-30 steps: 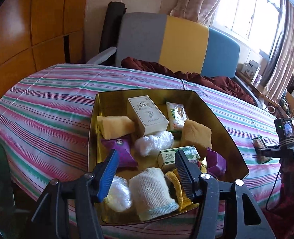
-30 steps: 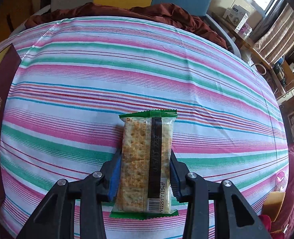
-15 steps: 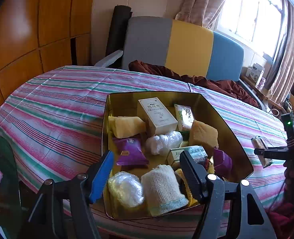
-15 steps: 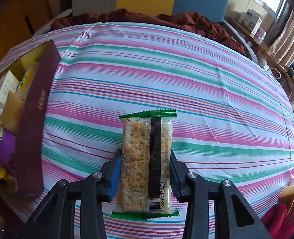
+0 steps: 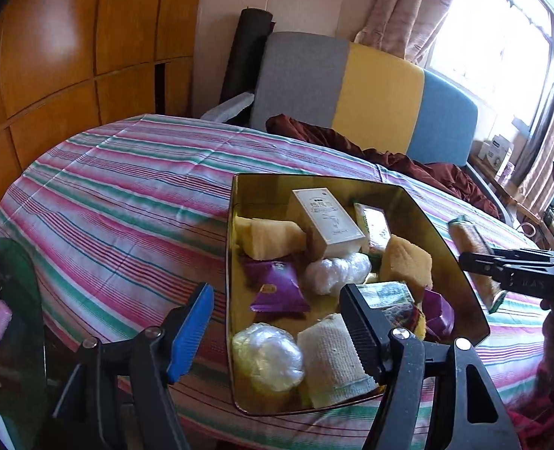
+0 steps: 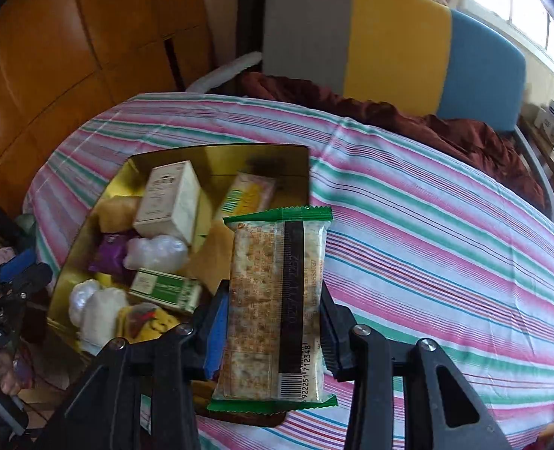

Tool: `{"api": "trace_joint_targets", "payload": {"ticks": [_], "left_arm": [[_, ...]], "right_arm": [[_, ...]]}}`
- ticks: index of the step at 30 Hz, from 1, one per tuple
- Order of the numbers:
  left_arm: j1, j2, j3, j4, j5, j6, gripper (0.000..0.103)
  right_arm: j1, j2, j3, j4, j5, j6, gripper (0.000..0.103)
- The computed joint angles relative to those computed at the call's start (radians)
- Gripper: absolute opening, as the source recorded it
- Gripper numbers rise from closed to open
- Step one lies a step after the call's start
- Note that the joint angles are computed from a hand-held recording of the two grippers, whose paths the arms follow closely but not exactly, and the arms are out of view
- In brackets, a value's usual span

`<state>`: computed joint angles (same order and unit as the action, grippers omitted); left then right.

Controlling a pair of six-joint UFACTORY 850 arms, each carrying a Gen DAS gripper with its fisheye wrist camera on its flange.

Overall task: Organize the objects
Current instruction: 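Carry the cracker packet over the tray with the right tool and release it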

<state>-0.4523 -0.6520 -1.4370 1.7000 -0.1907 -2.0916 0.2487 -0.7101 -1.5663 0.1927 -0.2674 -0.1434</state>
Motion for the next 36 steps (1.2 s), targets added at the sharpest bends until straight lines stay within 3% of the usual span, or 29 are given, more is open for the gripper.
{"api": "trace_joint_targets", "payload": {"ticks": [8,19,22,29,36], "left_arm": [[0.015,0.008,0.023,-0.031,-0.005,0.009,0.071],[0.019,-0.001,0.016,-0.133,-0.005,0.099,0.077],[0.017,0.000,0.017,-0.154,-0.008,0.118,0.079],[0.003,0.005,0.019,-0.174,-0.040,0.126,0.089],[-0.011,0.018,0.031,-0.145,-0.069,0.086,0.101]], "right_arm": [[0.057,-0.149,-0.194,0.058,-0.101,-0.081,0.042],[0.085,-0.297,-0.399,-0.224,-0.203,0.206,0.043],[0.091,-0.298,-0.398,-0.290,-0.207,0.259,0.045],[0.081,-0.254,-0.332,-0.141,-0.159,0.130,0.064],[0.081,-0.179,-0.219,-0.133,-0.067,0.155,0.065]]}}
